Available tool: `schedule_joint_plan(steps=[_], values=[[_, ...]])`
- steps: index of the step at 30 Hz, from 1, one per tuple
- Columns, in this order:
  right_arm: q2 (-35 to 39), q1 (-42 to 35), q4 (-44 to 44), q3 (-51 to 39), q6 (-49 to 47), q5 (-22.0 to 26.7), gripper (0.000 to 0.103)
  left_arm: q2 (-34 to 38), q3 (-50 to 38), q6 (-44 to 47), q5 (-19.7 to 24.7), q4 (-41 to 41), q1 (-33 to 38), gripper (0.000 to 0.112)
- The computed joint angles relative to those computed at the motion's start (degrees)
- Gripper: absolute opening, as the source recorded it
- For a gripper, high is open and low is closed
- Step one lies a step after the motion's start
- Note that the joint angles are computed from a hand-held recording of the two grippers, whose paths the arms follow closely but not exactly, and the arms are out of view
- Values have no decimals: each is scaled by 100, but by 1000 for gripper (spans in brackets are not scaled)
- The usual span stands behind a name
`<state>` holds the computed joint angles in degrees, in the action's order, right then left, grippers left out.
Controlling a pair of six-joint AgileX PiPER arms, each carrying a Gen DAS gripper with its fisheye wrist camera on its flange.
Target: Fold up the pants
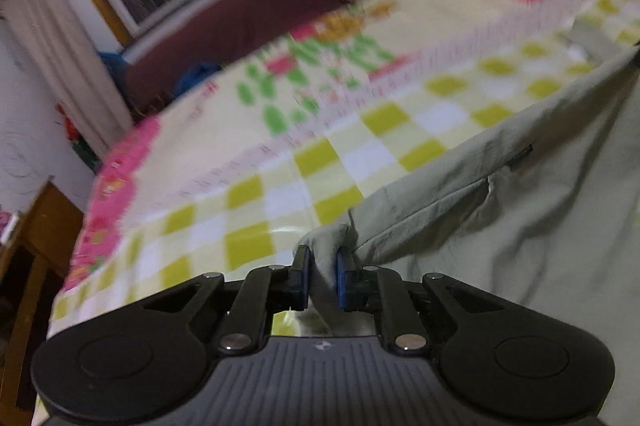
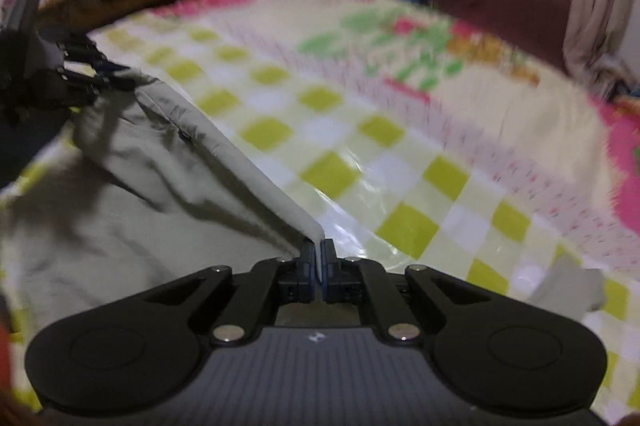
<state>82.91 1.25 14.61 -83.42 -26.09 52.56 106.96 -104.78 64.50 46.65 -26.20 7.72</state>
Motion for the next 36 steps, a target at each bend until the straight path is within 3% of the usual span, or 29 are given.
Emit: schedule_joint_plan(steps=[3,6,8,12,18,24,28,31,33,36], values=[[-1291,705,-658,1014,774,-90,3,-1213,1375,989,91,-1156,732,28],[-1994,1782,-1442,2015,2113,-64,3,-2115,2647,1700,521,-1921,1552,27],[-2045,2310,-1560,2600,2722,-43,3,-2491,3448,2078,587,-1999,1897,27],[-1876,3473,-2289,3491,4182,-336,3,-2737,4551,2517,108,-1900,2239,25],[-1512,3535,-2697,3021,4569,-265,3,-2616,4733,2810,-197,-2395,2321,25],[-1226,3726,-3264,2118,4987,-155,2,-2373,4273,3117,-618,-3022,2093,25],[-1419,4267,-3832,1721,5473,-179,2,-2477,3886,3272,-157,-3642,2599,24],[-1388,4680,-4005,2091,5652,-226,2,-2618,4219,3606,-30,-3719,2980,24],[-1146,4654,-3799,2506,5613,-437,2,-2571,4579,3470,-263,-3233,2977,24],[-620,4263,-3057,2834,5221,-578,5,-2609,5364,3790,-987,-2743,2813,24]])
